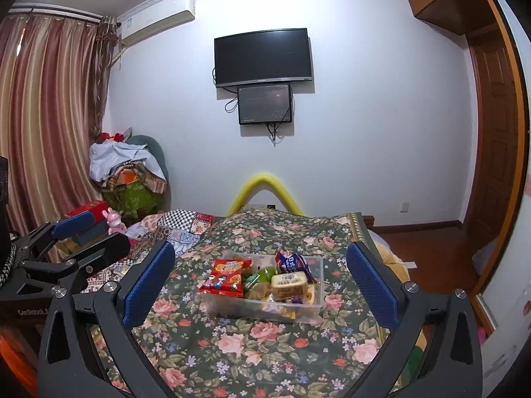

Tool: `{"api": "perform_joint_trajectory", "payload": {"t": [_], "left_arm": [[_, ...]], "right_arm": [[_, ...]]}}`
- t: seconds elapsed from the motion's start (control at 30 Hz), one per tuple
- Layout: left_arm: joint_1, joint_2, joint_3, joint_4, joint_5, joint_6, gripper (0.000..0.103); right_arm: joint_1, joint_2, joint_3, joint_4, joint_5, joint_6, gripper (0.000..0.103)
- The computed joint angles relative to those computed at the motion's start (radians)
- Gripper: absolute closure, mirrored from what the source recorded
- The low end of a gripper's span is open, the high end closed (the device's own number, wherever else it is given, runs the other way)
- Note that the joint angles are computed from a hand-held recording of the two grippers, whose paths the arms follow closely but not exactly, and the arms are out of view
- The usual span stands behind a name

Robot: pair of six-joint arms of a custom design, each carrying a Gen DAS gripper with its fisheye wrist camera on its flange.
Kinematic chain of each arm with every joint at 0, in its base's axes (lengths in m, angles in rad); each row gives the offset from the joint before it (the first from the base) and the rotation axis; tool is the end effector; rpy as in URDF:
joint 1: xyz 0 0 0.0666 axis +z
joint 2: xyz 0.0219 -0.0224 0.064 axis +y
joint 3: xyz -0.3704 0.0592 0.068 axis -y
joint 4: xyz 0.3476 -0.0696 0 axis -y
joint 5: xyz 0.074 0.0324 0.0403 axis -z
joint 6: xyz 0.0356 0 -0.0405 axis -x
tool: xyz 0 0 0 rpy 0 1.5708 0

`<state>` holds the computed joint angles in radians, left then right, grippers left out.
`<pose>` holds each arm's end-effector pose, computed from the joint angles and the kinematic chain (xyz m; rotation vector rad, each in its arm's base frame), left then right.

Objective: Organize snacks

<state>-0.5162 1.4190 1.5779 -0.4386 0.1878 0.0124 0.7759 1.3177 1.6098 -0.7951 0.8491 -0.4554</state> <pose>0.4149 -0.2435 0.5317 0.5963 1.7832 -0.5395 0.3139 0.2700 0.5591 0.1909 1.8856 -0.0506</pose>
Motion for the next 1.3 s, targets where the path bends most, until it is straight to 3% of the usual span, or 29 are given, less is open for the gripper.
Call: {"api": "perform_joint_trajectory", "payload": {"t": [1.3], "left_arm": [[-0.003, -0.007, -0.004, -0.008, 0.027, 0.003, 0.000]], "right_arm": [[0.007, 0.006, 0.023, -0.013, 0.017, 0.001, 0.000]]}}
